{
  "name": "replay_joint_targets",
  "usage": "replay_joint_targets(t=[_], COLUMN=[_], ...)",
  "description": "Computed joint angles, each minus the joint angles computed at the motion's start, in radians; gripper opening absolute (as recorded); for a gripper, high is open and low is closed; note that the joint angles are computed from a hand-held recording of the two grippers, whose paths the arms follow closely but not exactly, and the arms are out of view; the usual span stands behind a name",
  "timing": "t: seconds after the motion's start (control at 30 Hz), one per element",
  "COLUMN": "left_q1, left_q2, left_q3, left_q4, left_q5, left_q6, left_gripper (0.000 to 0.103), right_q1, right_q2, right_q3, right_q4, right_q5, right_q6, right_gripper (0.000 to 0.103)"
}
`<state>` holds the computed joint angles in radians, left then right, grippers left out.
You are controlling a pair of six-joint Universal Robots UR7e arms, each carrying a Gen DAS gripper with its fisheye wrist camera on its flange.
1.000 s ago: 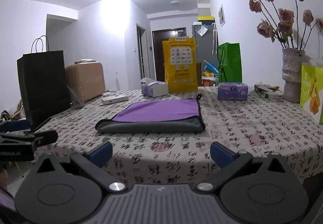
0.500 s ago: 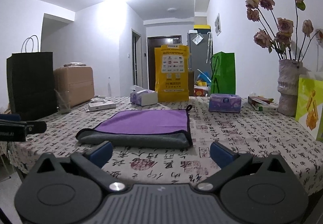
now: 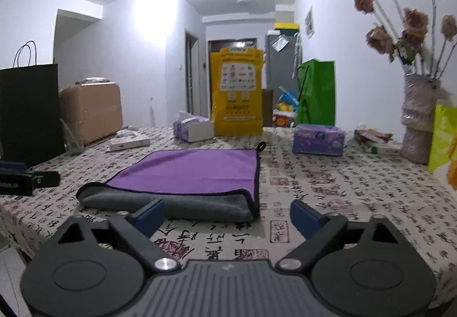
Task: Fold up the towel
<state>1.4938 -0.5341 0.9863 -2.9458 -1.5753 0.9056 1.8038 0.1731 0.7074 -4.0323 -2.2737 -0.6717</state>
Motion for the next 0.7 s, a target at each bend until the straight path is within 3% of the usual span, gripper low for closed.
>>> replay_joint_targets(t=[0.1,0.2,0.4,0.53,0.7], left_q1=[-0.005,-0.008,-0.015,-0.018,-0.019], left_q2=[0.039,0.077,0.157,0.24,0.372], left_q3=[-0.059,-0.123,-0.283,-0.46,-0.74], left_q4=[0.019,0.062,0.217,0.376,0.585], left_q5=[0.017,0.029,0.07,0.096,0.108], left_q6=[-0.007,-0.009,-0.055,-0.103,-0.139], left_gripper=[0.102,0.096,0.072,0.053,0.05], right_q1=[-0.016,-0.028,-0.056,-0.073,-0.09], right_q2=[-0.019,-0.026,-0.046,-0.044,-0.038], right_q3=[0.009,-0.001,-0.015,-0.052,-0.102], right_q4=[0.05,0.085,0.173,0.229,0.309], right_q5=[0.013,0.025,0.052,0.059,0.067], right_q6=[0.024,0.033,0.059,0.076,0.097], right_gripper=[0.086,0.085,0.076,0.069,0.062])
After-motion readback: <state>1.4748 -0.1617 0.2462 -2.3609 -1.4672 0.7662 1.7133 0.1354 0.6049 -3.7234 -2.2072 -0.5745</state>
